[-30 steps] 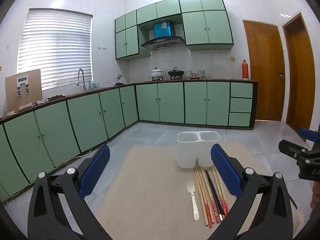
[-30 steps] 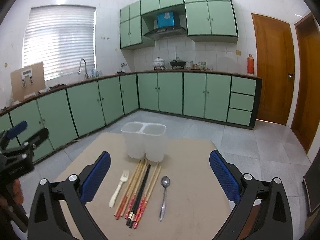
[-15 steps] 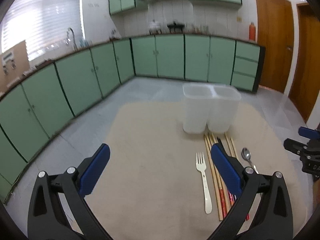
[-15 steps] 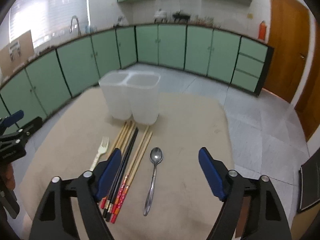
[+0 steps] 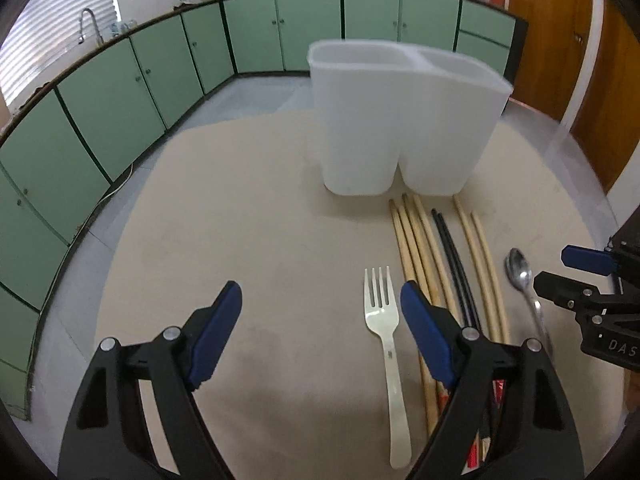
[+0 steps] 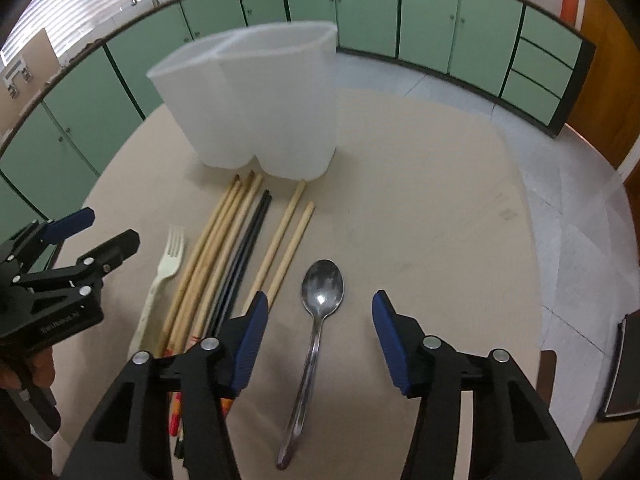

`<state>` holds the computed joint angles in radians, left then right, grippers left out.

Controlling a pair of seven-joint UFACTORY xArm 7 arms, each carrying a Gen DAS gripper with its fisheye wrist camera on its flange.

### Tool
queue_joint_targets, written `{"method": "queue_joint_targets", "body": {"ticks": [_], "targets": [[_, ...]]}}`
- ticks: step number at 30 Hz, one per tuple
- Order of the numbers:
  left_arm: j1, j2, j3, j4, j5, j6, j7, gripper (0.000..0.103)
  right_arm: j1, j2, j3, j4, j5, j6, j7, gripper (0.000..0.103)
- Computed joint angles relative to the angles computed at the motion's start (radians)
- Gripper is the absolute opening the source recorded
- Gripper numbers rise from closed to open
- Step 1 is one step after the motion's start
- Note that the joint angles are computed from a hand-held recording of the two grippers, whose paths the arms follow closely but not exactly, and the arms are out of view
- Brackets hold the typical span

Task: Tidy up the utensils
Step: 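Grasp the white fork with the left tool while the right tool grasps the metal spoon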

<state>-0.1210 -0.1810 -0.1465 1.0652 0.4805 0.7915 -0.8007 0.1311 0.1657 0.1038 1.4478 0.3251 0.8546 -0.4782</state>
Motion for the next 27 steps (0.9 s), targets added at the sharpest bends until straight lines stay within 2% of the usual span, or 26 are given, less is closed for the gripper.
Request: {"method": "queue_joint_targets", "body": {"ticks": [8, 13, 16, 21, 25, 27], "targets": [[-0.015, 0.082, 0.025, 0.059, -0.055, 0.015, 0.053, 0.079, -0.003, 0.060, 0.003, 0.060, -0.017, 0.044, 0.022, 0.048], [-0.019, 0.107, 0.041, 0.083, -0.093, 0.026, 0.075, 0.079, -0.008, 0.091, 0.006, 0.095, -0.013, 0.074, 0.031, 0.042], [-0.020, 0.131, 0.050, 0.100, -0.117, 0.022, 0.093, 0.076, -0.007, 0.105, 0.008, 0.109, -0.017, 0.074, 0.041, 0.040], [-0.016, 0.148, 0.068, 0.104, -0.195, 0.001, 0.149, 0.064, -0.004, 0.122, 0.011, 0.132, -0.028, 0.081, 0.052, 0.035], [-0.016, 0.149, 0.069, 0.112, -0.196, 0.004, 0.156, 0.054, 0.004, 0.128, 0.013, 0.135, -0.042, 0.070, 0.067, 0.028], [-0.015, 0.144, 0.070, 0.108, -0.201, -0.001, 0.159, 0.037, 0.010, 0.126, 0.014, 0.126, -0.049, 0.058, 0.077, 0.028]]}}
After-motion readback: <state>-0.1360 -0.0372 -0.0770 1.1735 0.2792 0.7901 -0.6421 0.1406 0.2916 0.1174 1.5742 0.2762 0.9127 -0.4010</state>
